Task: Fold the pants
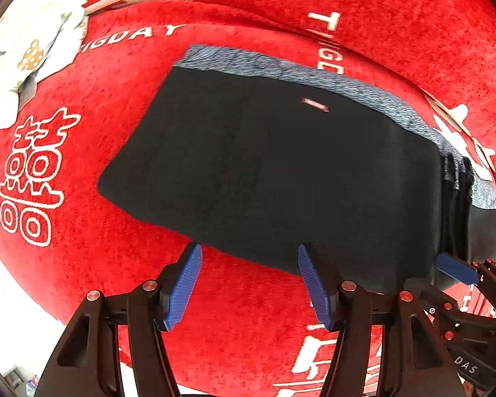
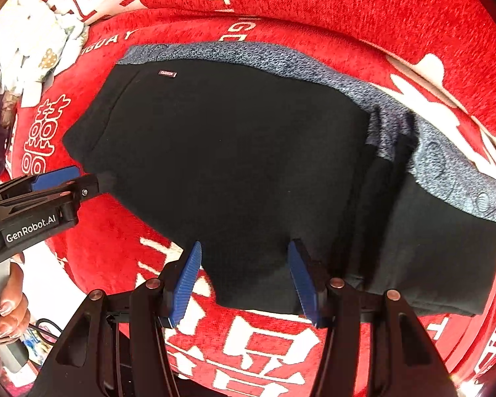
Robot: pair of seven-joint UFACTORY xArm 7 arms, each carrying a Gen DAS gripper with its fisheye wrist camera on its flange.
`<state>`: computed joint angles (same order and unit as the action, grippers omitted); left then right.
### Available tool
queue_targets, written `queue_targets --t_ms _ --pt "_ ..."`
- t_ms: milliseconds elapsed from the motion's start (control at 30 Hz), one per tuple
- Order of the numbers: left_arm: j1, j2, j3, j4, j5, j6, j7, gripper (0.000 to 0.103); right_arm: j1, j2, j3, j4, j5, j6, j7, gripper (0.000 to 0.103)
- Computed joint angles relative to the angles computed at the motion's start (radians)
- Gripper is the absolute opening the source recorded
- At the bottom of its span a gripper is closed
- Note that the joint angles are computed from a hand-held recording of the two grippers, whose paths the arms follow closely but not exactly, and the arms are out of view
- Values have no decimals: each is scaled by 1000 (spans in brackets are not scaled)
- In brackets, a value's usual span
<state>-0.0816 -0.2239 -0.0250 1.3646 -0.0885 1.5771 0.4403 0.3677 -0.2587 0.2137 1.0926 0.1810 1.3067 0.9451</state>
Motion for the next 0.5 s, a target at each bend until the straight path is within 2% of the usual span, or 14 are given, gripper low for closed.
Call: queue_targets --t_ms 500 --pt "50 45 31 40 28 3 50 62 10 22 3 -10 35 -39 72 59"
